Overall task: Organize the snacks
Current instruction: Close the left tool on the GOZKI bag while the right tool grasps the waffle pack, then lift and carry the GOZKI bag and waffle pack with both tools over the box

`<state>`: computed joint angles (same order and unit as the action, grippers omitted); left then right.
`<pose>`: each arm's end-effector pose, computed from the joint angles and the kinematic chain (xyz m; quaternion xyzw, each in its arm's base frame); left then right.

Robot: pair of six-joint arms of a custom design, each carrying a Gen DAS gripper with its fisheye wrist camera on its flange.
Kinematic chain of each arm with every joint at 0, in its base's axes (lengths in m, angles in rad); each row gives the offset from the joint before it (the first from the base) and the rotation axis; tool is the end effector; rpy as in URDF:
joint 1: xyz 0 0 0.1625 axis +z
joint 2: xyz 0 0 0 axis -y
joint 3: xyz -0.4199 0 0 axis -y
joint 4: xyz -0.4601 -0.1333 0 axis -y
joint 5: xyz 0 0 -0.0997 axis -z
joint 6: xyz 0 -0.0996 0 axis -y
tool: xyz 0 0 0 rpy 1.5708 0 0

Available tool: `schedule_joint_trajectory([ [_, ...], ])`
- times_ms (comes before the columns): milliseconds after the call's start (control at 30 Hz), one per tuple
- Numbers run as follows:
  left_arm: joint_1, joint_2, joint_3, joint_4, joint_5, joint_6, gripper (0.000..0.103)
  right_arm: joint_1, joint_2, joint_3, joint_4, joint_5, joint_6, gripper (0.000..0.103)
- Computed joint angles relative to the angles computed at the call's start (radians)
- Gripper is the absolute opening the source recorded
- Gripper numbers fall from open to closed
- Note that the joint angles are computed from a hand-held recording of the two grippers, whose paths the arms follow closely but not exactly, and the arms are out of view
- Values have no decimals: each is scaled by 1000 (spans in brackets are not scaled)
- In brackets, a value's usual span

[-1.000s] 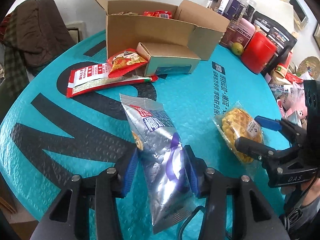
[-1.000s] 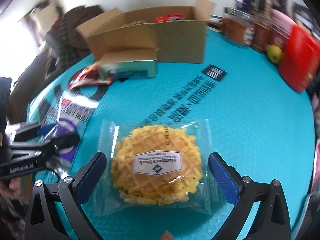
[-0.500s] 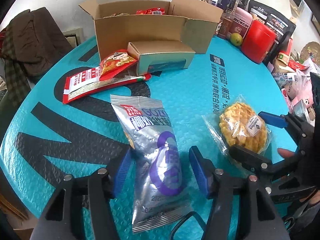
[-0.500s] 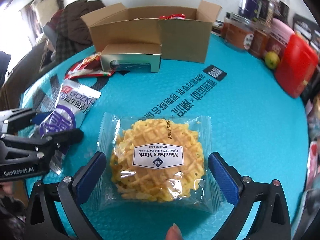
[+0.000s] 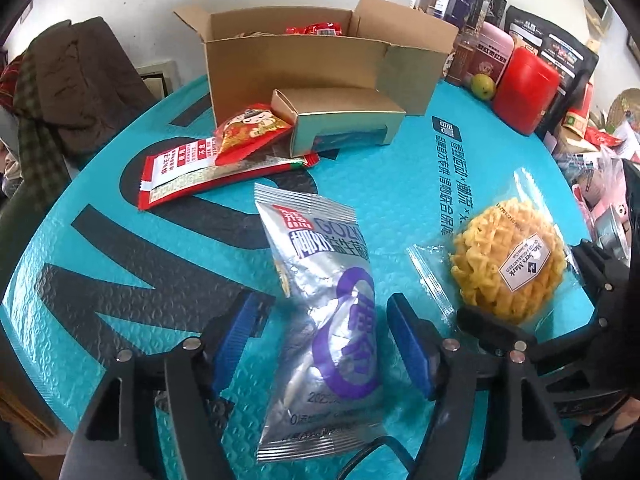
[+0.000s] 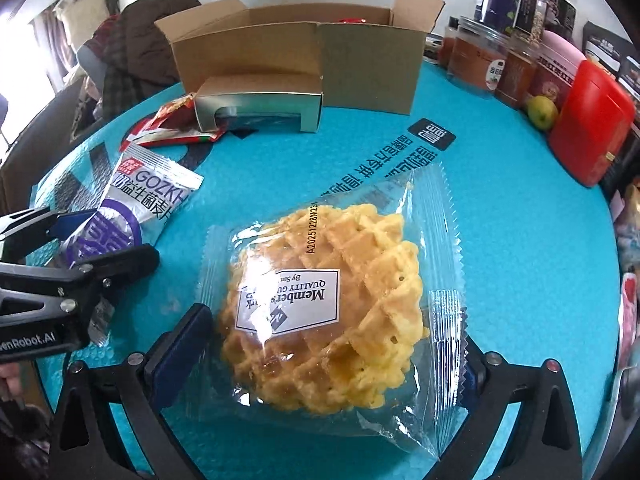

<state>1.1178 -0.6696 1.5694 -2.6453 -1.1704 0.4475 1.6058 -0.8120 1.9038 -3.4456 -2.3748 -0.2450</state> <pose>-0.1645 -0.7312 -0.0102 0.4093 0.8865 -0.0860 0.1979 0.0832 -0.6178 0.0802 -0.0291 -0.8632 0.3113 0.3965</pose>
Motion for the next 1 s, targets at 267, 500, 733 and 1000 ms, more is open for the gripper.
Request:
schedule_joint_trajectory([
  [267,17,-11,-7,-3,-19,-28,36,-21,-26,52,-91,162,2,42],
  [500,34,-21,-23,60,-85,-77,34,-23,-36,76,-164,226,10,36],
  [733,33,-36,-19,90,-147,-88,33,-18,-49,91,-203,269,1,30],
  [1000,16,-53,-9,66,-178,-76,33,-10,-67,108,-229,293,8,30],
])
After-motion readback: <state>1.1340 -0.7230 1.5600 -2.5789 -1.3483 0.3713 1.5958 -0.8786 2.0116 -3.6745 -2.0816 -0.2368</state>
